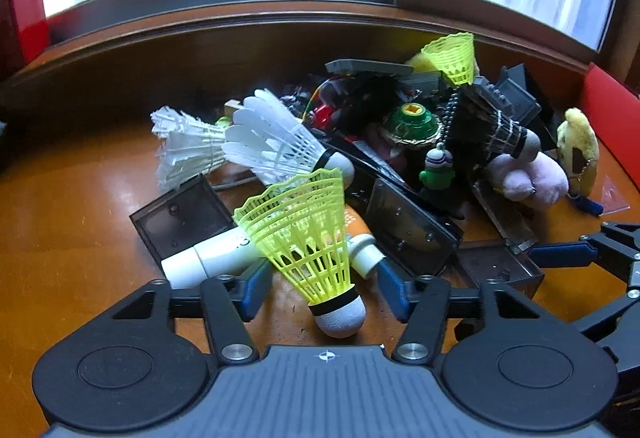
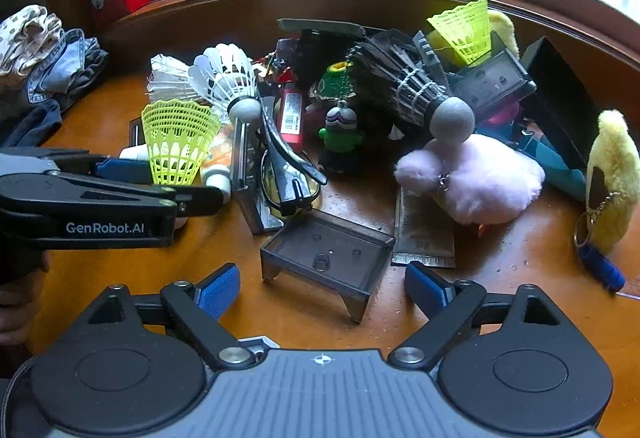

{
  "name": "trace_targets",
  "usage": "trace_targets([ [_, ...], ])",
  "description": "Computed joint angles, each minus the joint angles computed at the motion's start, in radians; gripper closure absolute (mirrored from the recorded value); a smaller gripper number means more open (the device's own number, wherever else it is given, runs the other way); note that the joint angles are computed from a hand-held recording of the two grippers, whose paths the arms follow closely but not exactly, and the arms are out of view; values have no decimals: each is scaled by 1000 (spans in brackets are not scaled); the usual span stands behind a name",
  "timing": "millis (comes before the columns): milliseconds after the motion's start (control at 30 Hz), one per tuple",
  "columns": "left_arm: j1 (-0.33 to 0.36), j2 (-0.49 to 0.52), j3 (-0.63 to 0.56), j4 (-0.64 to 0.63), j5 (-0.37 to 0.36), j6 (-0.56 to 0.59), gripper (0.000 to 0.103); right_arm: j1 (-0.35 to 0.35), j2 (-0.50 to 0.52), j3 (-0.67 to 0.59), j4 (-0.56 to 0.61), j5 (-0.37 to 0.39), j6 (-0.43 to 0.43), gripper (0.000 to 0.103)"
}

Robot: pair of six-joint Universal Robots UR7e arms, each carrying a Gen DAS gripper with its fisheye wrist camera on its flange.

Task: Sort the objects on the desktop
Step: 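Close the left gripper on the yellow shuttlecock's cork base and lift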

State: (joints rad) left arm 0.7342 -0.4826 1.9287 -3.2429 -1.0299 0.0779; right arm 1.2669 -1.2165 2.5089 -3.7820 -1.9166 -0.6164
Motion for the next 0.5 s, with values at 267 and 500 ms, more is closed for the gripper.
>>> trace_targets([
  [267, 5, -5, 2, 20, 1, -25, 52, 27, 49, -12, -73, -58, -7, 19],
  [500, 5, -11, 15, 6, 1, -24, 62, 44, 84, -27, -117, -79, -22, 30],
])
